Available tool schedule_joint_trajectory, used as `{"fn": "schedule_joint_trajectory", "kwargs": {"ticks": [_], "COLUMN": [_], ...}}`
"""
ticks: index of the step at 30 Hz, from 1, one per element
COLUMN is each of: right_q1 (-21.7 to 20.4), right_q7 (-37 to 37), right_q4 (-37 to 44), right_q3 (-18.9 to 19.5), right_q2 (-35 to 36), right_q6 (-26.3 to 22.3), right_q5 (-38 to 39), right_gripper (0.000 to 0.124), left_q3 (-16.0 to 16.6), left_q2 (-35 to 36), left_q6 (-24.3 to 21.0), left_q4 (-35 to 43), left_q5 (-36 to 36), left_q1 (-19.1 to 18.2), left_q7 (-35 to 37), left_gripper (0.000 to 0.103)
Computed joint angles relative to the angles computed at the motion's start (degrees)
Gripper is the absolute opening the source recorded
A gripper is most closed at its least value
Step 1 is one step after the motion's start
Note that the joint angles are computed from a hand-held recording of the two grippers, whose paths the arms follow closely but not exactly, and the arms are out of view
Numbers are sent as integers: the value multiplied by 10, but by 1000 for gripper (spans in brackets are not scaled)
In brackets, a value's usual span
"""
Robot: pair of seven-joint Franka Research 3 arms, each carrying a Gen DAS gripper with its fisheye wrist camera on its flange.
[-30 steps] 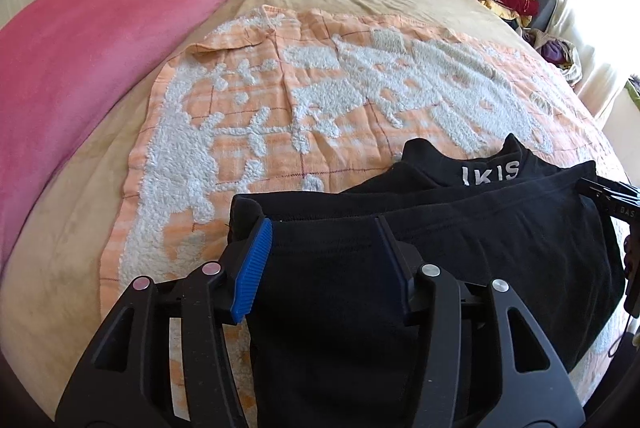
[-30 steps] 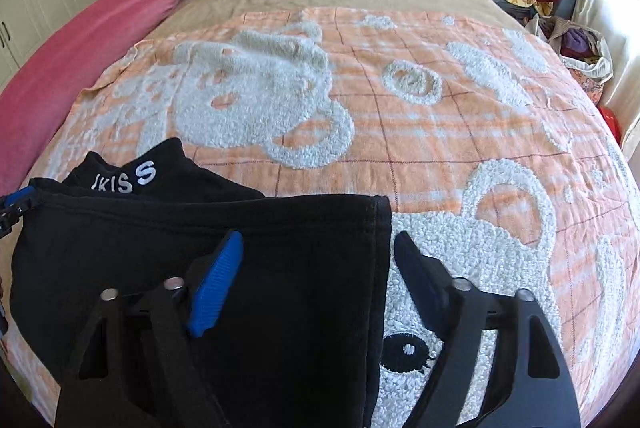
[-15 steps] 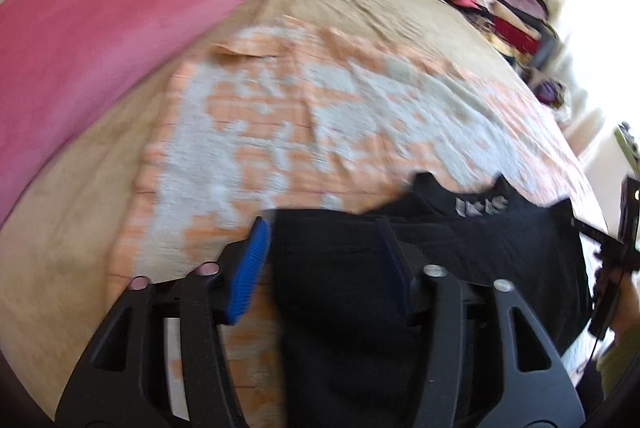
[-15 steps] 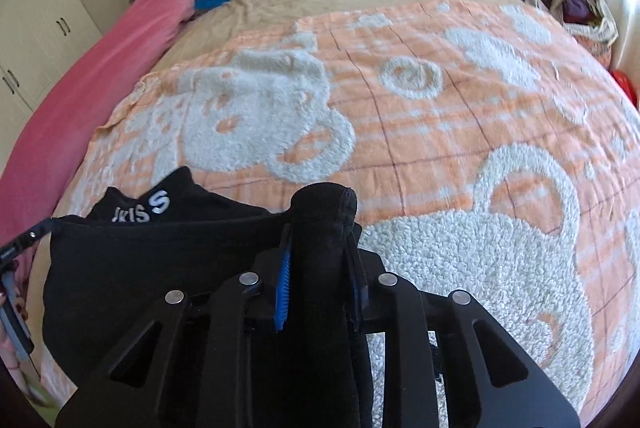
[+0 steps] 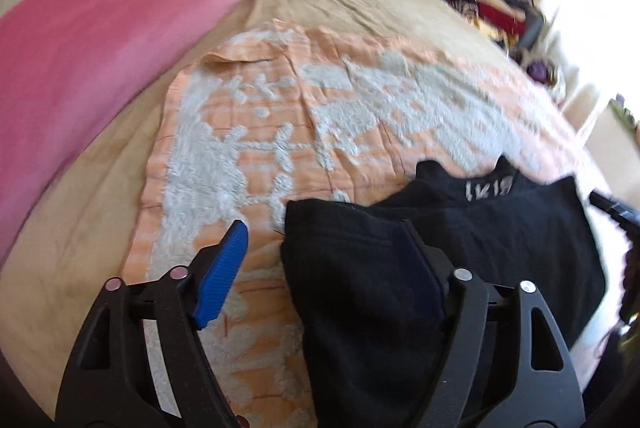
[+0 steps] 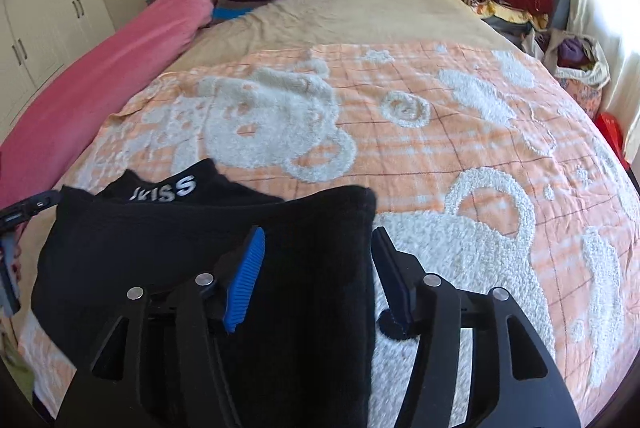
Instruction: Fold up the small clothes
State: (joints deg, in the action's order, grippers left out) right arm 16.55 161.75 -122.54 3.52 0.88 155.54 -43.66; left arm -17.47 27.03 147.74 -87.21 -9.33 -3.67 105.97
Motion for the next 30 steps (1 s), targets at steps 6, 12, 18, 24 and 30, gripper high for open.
{"fn": "schedule_joint_trajectory", "kwargs": {"ticks": [6,12,18,24,30], "right_q1": [23,49,55,57,48], "right_q7": [-71,-100,-101,-93,-62], "right_q4": [20,49,48,38,4], "right_q3": [14,4,-11,-16,-11], "right_q2": [18,47,59,51,19], "right_q6": [-22,-50,-57,-43,-5], "right_q5": [32,39,79,82,64], "right_gripper": [56,56,56,56,67], "left_q3": [16,-16,25,29,10], "left_q2": [7,5,28,14,-18], "left_q6": [24,72,19,9,18], "left_q4": [-10,-20,10,4,-21], "left_q5": [43,-14,60,80,48], "left_q1": [-28,5,-29,-29,-11], "left_q7": [-19,-21,-97,-119,-112], "left_gripper": [15,10,22,31,45]}}
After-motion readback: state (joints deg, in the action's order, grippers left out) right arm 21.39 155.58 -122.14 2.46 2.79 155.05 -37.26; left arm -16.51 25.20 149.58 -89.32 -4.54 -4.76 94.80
